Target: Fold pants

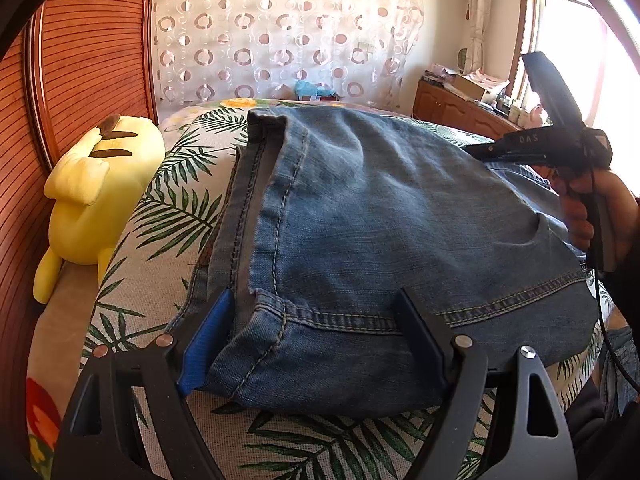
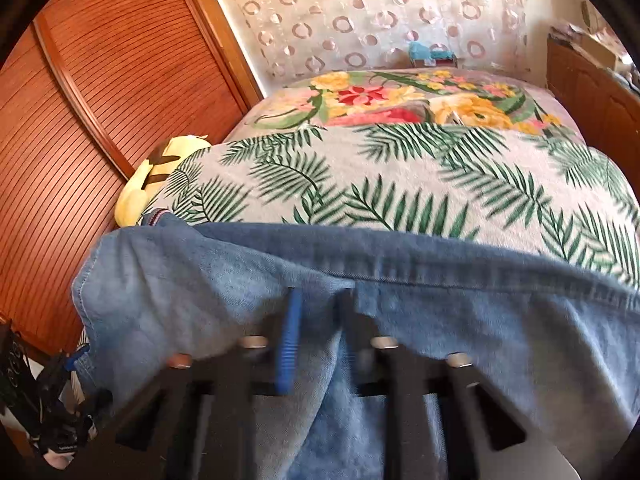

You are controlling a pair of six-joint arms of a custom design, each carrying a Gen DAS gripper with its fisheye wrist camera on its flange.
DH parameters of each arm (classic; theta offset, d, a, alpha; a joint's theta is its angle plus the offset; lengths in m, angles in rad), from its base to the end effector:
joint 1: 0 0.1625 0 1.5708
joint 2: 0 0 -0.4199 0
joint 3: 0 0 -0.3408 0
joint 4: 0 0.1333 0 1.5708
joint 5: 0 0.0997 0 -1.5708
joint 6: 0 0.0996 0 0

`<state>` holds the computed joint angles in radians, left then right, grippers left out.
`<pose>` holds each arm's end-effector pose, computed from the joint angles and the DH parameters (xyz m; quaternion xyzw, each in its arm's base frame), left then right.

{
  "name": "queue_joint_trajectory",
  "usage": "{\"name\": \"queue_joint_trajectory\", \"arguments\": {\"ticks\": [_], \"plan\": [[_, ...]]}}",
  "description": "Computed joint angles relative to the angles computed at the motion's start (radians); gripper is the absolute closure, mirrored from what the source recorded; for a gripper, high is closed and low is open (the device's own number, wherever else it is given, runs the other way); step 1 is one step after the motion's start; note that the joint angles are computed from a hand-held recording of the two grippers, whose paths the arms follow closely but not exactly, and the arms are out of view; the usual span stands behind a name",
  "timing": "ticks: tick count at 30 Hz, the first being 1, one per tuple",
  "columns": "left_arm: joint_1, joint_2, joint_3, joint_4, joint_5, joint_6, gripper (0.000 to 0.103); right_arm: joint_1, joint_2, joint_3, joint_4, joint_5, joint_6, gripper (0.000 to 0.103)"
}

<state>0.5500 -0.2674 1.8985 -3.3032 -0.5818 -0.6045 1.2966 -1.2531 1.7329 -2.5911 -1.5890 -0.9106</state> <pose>-0.3039 -0.4403 -0.1111 0.1582 0.8651 -0.3748 0.2935 -0.0278 -0.5845 0.3700 0.2992 -0.9160 0.2166 0.1563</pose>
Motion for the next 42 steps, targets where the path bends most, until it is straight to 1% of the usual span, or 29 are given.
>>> {"name": "queue_joint_trajectory", "arguments": {"ticks": [2, 5, 6, 9, 11, 14, 18, 21, 24, 28, 29, 31, 33, 35, 38, 39, 42], "plan": [[0.0, 0.0, 0.001, -0.003, 0.0, 0.003, 0.021, 0.006, -0.001, 0.009, -0.014, -0.001, -0.027, 0.096], [-0.001, 0.001, -0.001, -0.001, 0.002, 0.002, 0.021, 0.015, -0.012, 0.047, -0.09, 0.002, -0.06, 0.097], [-0.001, 0.0, -0.001, -0.001, 0.002, 0.003, 0.021, 0.015, -0.018, 0.058, -0.113, 0.018, -0.07, 0.098], [0.0, 0.0, 0.0, -0.002, 0.001, 0.006, 0.021, 0.01, -0.049, 0.096, -0.172, 0.116, -0.116, 0.099], [-0.001, -0.001, 0.001, -0.001, -0.001, 0.005, 0.021, 0.017, -0.058, 0.115, -0.199, 0.144, -0.155, 0.099], [0.0, -0.003, 0.004, -0.012, -0.005, 0.008, 0.021, 0.035, -0.066, 0.138, -0.22, 0.15, -0.202, 0.1], [0.001, 0.001, 0.009, -0.042, -0.006, 0.022, 0.021, 0.043, -0.128, 0.19, -0.213, 0.216, -0.259, 0.1], [0.001, 0.002, 0.01, -0.049, -0.007, 0.02, 0.021, 0.045, -0.155, 0.206, -0.216, 0.233, -0.296, 0.1], [0.001, 0.003, 0.015, -0.069, -0.012, 0.018, 0.021, 0.052, -0.161, 0.211, -0.231, 0.24, -0.318, 0.1], [0.003, 0.003, 0.018, -0.082, -0.014, 0.021, 0.021, 0.06, -0.182, 0.233, -0.239, 0.273, -0.342, 0.1], [0.003, 0.002, 0.019, -0.083, -0.015, 0.021, 0.021, 0.063, -0.182, 0.248, -0.266, 0.27, -0.36, 0.1], [0.003, 0.001, 0.02, -0.083, -0.015, 0.021, 0.021, 0.062, -0.161, 0.271, -0.343, 0.23, -0.382, 0.1], [0.001, 0.001, 0.023, -0.084, -0.014, 0.02, 0.021, 0.062, -0.12, 0.261, -0.388, 0.174, -0.365, 0.1], [0.002, 0.001, 0.024, -0.088, -0.014, 0.023, 0.021, 0.053, -0.065, 0.23, -0.428, 0.1, -0.335, 0.1], [0.003, 0.003, 0.025, -0.094, -0.014, 0.028, 0.021, 0.025, -0.005, 0.184, -0.451, 0.039, -0.302, 0.1], [0.003, 0.004, 0.024, -0.093, -0.012, 0.027, 0.021, 0.017, 0.006, 0.172, -0.45, 0.027, -0.293, 0.096], [0.0, 0.004, 0.02, -0.075, -0.005, 0.019, 0.021, -0.012, 0.014, 0.147, -0.42, 0.016, -0.276, 0.09]]}}
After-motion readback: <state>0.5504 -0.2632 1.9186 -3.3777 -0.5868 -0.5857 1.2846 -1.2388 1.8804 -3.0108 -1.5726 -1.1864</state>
